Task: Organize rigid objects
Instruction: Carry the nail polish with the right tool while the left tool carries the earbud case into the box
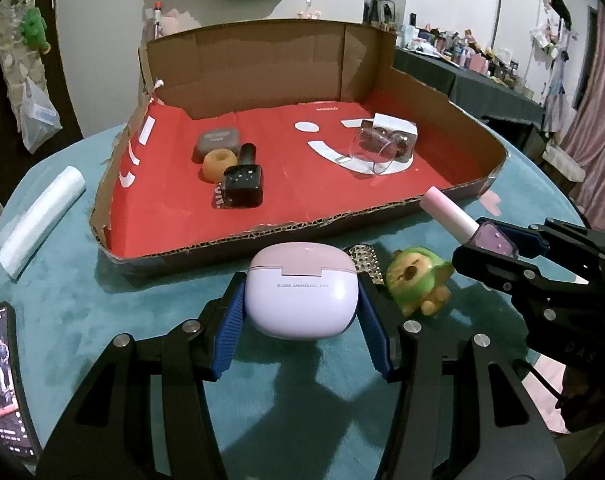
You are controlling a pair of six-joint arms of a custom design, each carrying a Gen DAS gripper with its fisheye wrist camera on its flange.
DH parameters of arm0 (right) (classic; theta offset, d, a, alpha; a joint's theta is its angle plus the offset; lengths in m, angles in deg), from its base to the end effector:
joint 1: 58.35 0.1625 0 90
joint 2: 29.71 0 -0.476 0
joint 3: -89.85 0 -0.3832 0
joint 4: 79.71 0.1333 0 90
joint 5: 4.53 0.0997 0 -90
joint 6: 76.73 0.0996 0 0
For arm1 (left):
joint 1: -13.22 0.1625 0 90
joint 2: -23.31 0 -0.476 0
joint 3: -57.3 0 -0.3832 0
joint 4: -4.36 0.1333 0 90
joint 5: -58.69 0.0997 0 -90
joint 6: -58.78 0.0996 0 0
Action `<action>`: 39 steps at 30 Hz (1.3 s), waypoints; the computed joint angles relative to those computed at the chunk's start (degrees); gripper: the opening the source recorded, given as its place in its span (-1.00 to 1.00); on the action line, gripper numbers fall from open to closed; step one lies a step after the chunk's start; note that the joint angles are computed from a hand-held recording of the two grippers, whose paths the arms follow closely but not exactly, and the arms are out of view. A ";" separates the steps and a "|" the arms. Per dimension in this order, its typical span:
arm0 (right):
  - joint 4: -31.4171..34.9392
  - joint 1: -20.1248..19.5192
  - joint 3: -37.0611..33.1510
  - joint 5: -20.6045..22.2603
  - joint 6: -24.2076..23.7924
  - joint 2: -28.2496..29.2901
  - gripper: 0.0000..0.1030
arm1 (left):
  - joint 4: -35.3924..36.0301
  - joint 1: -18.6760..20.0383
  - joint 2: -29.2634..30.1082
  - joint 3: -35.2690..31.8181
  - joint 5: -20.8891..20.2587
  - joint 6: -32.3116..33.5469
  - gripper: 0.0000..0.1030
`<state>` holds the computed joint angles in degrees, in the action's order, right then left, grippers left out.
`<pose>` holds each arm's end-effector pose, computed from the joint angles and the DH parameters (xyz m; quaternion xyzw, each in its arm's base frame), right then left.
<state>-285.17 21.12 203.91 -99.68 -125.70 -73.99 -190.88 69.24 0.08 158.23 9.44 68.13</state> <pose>0.0101 -0.6262 0.1373 0.2866 -0.8751 0.3161 0.2284 -0.1946 -0.6435 -0.0450 0.2591 0.8768 -0.2901 0.2828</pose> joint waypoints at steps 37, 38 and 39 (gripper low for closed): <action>5.67 2.71 -5.51 0.97 0.67 -0.93 -0.27 | 1.87 0.37 -0.81 -5.49 -0.92 2.29 -0.01; 6.74 2.78 -6.26 0.85 1.03 -0.87 -0.27 | 2.65 0.57 -0.75 -6.19 -1.03 2.22 -0.01; 7.74 2.91 -7.12 0.60 1.38 -0.72 -0.27 | 3.24 0.74 -0.78 -6.57 -1.17 2.09 -0.01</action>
<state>-277.44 24.03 196.79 -99.07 -124.32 -74.71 -187.64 69.98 -0.70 151.66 8.27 70.23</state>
